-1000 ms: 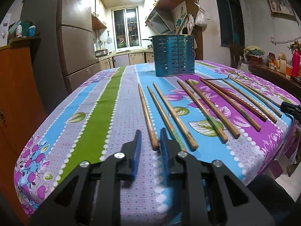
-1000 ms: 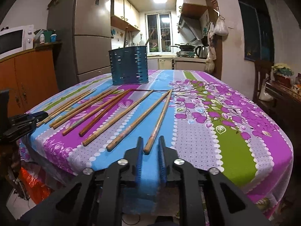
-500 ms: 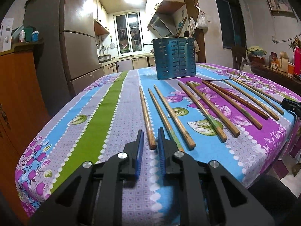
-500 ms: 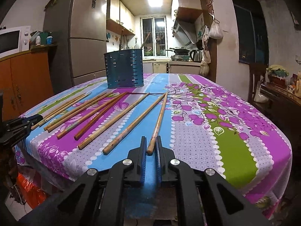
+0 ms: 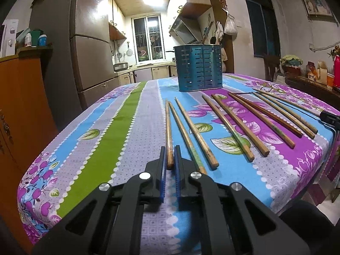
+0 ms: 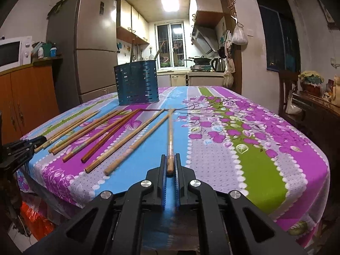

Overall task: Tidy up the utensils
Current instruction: 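Close the left tool on a chopstick while the right tool grasps another, then lift both chopsticks and carry them over the blue holder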

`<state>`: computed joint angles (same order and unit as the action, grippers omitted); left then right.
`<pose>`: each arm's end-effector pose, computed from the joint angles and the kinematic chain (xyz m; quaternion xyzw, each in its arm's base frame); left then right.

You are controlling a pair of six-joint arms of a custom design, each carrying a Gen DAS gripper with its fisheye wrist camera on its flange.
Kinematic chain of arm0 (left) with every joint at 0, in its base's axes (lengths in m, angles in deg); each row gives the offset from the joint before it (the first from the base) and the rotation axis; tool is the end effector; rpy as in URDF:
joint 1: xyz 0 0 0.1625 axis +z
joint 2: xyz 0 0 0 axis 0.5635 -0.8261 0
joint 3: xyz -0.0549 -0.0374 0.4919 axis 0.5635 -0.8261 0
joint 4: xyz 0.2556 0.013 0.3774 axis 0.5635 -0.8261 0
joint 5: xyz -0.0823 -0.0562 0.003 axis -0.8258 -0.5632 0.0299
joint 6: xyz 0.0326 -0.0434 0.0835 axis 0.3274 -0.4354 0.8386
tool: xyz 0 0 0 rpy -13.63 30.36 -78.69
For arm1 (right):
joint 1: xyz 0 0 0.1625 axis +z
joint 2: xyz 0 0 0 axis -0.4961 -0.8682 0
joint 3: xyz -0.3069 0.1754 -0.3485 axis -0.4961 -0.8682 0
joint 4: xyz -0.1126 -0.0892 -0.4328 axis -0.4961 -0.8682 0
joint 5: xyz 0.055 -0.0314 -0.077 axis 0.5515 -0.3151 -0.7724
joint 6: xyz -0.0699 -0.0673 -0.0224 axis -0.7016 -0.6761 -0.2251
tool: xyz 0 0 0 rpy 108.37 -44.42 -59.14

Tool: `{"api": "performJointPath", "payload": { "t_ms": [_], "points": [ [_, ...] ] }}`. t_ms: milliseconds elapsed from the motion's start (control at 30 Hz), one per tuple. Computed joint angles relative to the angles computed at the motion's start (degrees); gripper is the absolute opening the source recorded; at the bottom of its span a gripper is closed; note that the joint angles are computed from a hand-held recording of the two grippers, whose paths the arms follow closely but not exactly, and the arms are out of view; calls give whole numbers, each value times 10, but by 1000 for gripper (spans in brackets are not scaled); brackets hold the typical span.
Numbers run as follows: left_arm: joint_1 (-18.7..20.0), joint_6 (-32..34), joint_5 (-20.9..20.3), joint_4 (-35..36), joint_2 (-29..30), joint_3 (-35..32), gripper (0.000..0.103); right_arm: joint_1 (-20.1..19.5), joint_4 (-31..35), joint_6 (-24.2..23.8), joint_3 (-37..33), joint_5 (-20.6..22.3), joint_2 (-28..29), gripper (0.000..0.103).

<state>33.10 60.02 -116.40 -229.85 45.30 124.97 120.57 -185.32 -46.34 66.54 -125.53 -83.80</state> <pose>-0.1370 -0.8079 0.1725 0.3246 0.7754 -0.4483 0.3039 0.1178 -0.6836 0.1463 0.1923 -0.7766 0.5273 0.2861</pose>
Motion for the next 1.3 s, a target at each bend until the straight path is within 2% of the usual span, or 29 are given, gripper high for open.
{"api": "performJointPath", "payload": {
  "t_ms": [167, 367, 567, 667, 800, 1000, 1300],
  "points": [
    [-7, 5, -7, -17, -12, 5, 5, 11, -17, -11, 11, 7, -19, 8],
    [-24, 21, -32, -35, -35, 4, 5, 32, -31, -48, 21, 25, -55, 8],
    [-39, 54, -62, -17, -35, -49, 5, 53, -3, -96, -1, 53, -86, 8],
    [-45, 57, -65, 10, -24, -88, 5, 61, 43, -109, -29, 61, -96, 8],
    [-51, 45, -59, 94, -1, -169, 5, 68, 124, -116, -82, 53, -98, 8],
    [-61, 25, -38, 196, 28, -266, 5, 67, 227, -83, -155, 44, -95, 8],
    [-76, -3, -39, 276, 56, -359, 5, 81, 358, -54, -275, 23, -70, 8]
  ]
}}
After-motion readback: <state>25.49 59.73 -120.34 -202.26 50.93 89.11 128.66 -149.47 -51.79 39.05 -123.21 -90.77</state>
